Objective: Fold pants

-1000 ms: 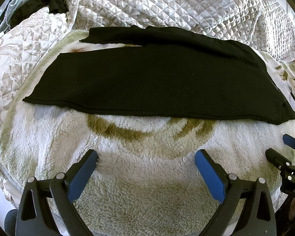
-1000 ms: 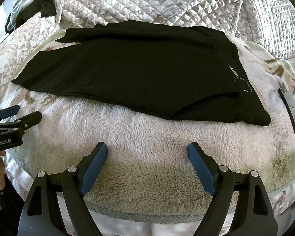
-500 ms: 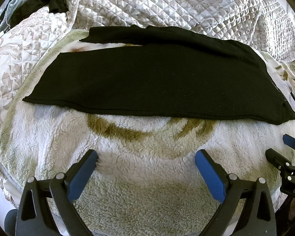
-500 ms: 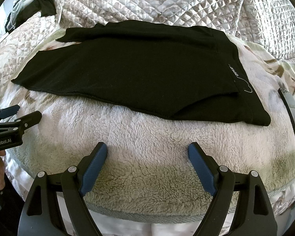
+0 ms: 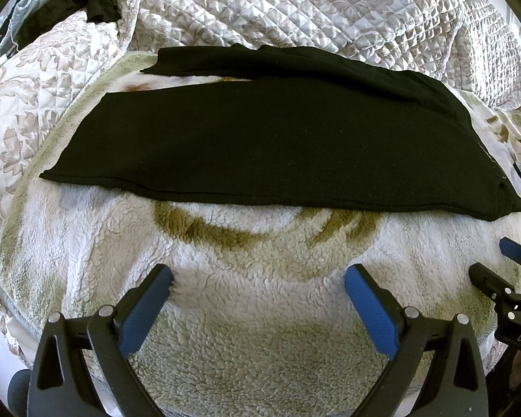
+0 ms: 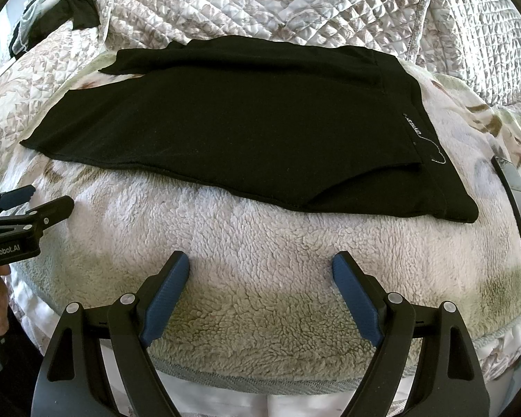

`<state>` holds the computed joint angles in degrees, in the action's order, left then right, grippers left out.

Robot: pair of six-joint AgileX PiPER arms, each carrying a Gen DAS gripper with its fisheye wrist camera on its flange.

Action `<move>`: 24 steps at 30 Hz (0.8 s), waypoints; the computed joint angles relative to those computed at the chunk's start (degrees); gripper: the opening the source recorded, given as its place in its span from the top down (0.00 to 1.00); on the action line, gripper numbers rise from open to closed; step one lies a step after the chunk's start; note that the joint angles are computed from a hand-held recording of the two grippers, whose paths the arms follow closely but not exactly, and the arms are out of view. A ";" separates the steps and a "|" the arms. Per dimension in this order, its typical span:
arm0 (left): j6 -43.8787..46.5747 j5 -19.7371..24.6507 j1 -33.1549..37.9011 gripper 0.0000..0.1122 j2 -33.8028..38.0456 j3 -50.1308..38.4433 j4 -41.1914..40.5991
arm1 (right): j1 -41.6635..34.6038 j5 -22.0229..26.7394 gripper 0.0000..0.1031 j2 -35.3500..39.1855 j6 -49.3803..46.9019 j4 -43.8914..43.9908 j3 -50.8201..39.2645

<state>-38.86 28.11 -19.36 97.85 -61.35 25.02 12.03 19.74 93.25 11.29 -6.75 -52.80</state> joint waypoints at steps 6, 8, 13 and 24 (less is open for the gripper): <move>0.16 0.05 0.01 0.10 0.23 -0.30 -0.11 | -0.03 0.05 0.18 -0.01 -0.06 0.04 -0.02; 0.21 -0.08 0.09 0.10 0.11 -0.11 -0.21 | -0.04 0.12 0.18 0.04 -0.22 0.18 -0.10; 0.33 0.08 0.09 0.10 0.16 -0.25 -0.28 | -0.15 0.41 0.18 0.04 -0.57 0.40 -0.35; 0.27 0.17 0.06 0.09 0.31 -0.49 -0.30 | 0.14 -0.27 0.18 0.25 0.11 -0.10 0.27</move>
<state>-38.59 28.27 -19.30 98.16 -61.83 24.72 12.17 19.47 93.49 11.40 -6.85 -52.53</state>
